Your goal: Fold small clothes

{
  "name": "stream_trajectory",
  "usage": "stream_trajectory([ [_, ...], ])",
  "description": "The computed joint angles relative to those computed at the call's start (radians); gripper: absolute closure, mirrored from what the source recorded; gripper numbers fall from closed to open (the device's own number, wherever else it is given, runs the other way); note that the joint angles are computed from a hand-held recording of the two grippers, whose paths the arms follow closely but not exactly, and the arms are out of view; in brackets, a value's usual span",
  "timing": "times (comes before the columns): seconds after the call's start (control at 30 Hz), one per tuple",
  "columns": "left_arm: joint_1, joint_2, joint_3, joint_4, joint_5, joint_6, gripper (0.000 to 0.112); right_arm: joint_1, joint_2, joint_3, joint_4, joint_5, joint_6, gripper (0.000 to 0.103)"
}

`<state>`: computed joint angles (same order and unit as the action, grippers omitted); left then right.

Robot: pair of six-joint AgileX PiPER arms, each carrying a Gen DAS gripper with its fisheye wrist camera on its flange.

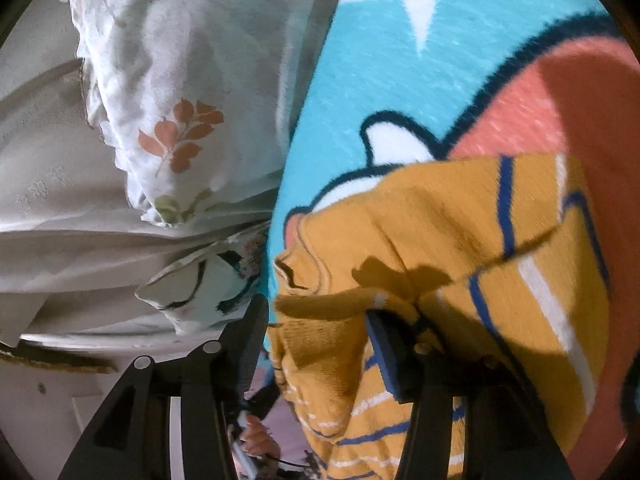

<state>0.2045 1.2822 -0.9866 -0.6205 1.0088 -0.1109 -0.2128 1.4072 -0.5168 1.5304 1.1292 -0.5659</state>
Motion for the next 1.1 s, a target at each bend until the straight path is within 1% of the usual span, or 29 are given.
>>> stream_trajectory([
  [0.07,-0.069,-0.005,-0.024,0.114,-0.007,-0.029,0.055,-0.028,0.037,0.027,0.081,0.069,-0.044,0.038],
  [0.1,-0.128,-0.006,-0.039,0.188,-0.014,-0.050,0.055,-0.030,0.048,0.034,0.106,0.082,-0.054,0.038],
  [0.2,-0.266,-0.003,-0.065,0.330,-0.031,-0.065,0.053,-0.035,0.036,0.017,0.074,0.080,-0.034,0.037],
  [0.23,-0.301,0.000,-0.070,0.352,-0.040,-0.062,0.052,-0.025,0.024,0.005,0.056,0.069,-0.025,0.037],
  [0.27,-0.340,0.007,-0.077,0.373,-0.050,-0.058,0.049,-0.013,0.015,-0.007,0.044,0.060,-0.018,0.037],
  [0.33,-0.431,0.039,-0.100,0.456,-0.064,-0.097,0.048,-0.001,0.000,-0.024,0.023,0.055,-0.015,0.037],
  [0.37,-0.476,0.070,-0.118,0.510,-0.056,-0.130,0.048,0.005,-0.010,-0.040,0.003,0.053,-0.005,0.037],
  [0.4,-0.503,0.097,-0.135,0.551,-0.040,-0.155,0.058,0.010,-0.018,-0.052,-0.011,0.052,0.002,0.037],
  [0.43,-0.543,0.124,-0.152,0.627,-0.023,-0.219,0.074,0.014,-0.027,-0.064,-0.025,0.053,0.009,0.037],
  [0.47,-0.543,0.150,-0.169,0.664,0.000,-0.246,0.101,0.015,-0.039,-0.077,-0.044,0.055,0.020,0.037],
  [0.5,-0.525,0.153,-0.166,0.662,-0.003,-0.262,0.102,0.011,-0.051,-0.085,-0.059,0.059,0.028,0.037],
  [0.53,-0.481,0.141,-0.152,0.619,-0.023,-0.254,0.102,0.005,-0.065,-0.092,-0.074,0.067,0.034,0.037],
  [0.57,-0.409,0.125,-0.134,0.548,-0.041,-0.237,0.103,0.003,-0.072,-0.094,-0.080,0.071,0.033,0.037],
  [0.63,-0.336,0.114,-0.121,0.498,-0.045,-0.228,0.104,-0.013,-0.109,-0.104,-0.122,0.078,0.042,0.036],
  [0.73,-0.257,0.113,-0.107,0.435,-0.036,-0.189,0.104,-0.037,-0.142,-0.111,-0.167,0.089,0.048,0.035],
  [0.77,-0.236,0.111,-0.100,0.413,-0.030,-0.175,0.102,-0.035,-0.157,-0.116,-0.189,0.083,0.058,0.035],
  [0.83,-0.216,0.105,-0.091,0.380,-0.024,-0.155,0.100,0.002,-0.177,-0.132,-0.225,0.052,0.079,0.035],
  [0.87,-0.202,0.099,-0.088,0.363,-0.018,-0.147,0.097,0.033,-0.179,-0.146,-0.247,0.040,0.083,0.036],
  [0.9,-0.186,0.089,-0.086,0.339,-0.008,-0.132,0.094,0.085,-0.172,-0.169,-0.277,0.016,0.095,0.037],
  [0.93,-0.177,0.071,-0.083,0.322,0.003,-0.124,0.092,0.141,-0.160,-0.194,-0.312,-0.015,0.112,0.041],
  [0.97,-0.173,0.056,-0.089,0.312,0.017,-0.124,0.088,0.186,-0.150,-0.213,-0.346,-0.047,0.129,0.046],
  [1.0,-0.171,0.037,-0.095,0.317,0.030,-0.132,0.083,0.249,-0.133,-0.243,-0.404,-0.098,0.156,0.048],
  [1.03,-0.178,0.023,-0.103,0.332,0.039,-0.148,0.081,0.296,-0.116,-0.266,-0.454,-0.140,0.179,0.050],
  [1.07,-0.172,-0.006,-0.106,0.347,0.058,-0.152,0.078,0.356,-0.087,-0.297,-0.536,-0.204,0.224,0.051],
  [1.1,-0.170,-0.023,-0.110,0.359,0.071,-0.159,0.074,0.380,-0.066,-0.312,-0.579,-0.238,0.250,0.052],
])
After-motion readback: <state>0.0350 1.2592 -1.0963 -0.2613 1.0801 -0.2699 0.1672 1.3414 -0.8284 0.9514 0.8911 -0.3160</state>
